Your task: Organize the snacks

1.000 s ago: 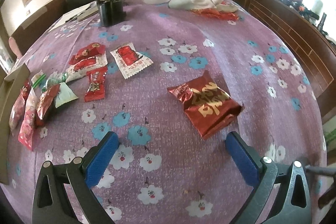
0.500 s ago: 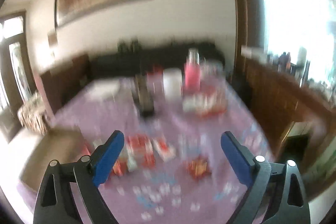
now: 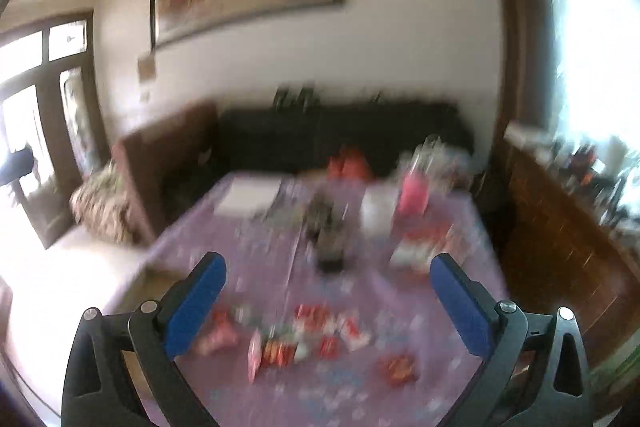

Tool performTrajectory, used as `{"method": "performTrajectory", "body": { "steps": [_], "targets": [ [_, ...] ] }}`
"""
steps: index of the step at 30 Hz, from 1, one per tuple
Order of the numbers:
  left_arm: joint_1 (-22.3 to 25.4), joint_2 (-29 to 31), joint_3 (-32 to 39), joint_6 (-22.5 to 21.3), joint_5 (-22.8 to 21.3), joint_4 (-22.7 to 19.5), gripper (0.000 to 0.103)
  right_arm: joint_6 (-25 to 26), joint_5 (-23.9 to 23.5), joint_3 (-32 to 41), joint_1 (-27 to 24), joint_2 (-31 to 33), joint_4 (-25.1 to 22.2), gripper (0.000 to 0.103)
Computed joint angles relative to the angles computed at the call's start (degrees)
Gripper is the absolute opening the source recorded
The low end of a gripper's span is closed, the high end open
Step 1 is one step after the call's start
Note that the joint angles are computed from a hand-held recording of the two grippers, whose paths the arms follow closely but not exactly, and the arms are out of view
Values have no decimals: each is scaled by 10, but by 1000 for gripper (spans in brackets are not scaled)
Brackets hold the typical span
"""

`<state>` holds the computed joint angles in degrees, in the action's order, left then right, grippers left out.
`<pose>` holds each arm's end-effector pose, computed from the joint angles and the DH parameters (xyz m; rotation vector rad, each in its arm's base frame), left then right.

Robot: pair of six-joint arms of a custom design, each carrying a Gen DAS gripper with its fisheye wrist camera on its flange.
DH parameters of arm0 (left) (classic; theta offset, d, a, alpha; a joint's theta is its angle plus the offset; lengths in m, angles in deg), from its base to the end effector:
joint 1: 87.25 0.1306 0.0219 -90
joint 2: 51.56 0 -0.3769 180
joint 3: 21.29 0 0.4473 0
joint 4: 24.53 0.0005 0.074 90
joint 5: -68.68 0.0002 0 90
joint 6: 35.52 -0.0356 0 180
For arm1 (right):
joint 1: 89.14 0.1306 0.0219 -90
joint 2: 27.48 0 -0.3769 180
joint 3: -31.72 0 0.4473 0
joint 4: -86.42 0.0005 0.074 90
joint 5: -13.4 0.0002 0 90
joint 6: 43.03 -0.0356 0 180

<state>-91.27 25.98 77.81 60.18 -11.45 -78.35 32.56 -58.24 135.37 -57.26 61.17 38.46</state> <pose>0.4471 -0.0380 0.6046 0.0703 2.1365 -0.2834 0.4608 0.2728 0.5644 -0.1372 2.1119 0.1370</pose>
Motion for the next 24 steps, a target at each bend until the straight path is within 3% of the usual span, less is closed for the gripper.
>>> {"method": "performTrajectory", "body": {
  "steps": [2, 4, 9, 16, 19, 24],
  "targets": [
    [-6, 6, -52, 8, 7, 11, 103, -23, -43, -48, -3, 9, 16, 101],
    [-19, 12, -98, 18, -3, 22, 103, -43, -86, -91, -3, 22, 41, 93],
    [-29, 29, -157, 27, 12, 29, 103, -55, -109, -131, 2, 77, 91, 93],
    [-34, 51, -167, 19, -24, 56, 103, -56, -162, -109, 0, 135, 84, 82],
    [-25, 69, -160, 20, -12, 56, 103, -52, -178, -98, 4, 153, 92, 80],
    [-26, 104, -144, 4, -26, 39, 103, -36, -160, -81, 19, 180, 101, 79]
  ]
}}
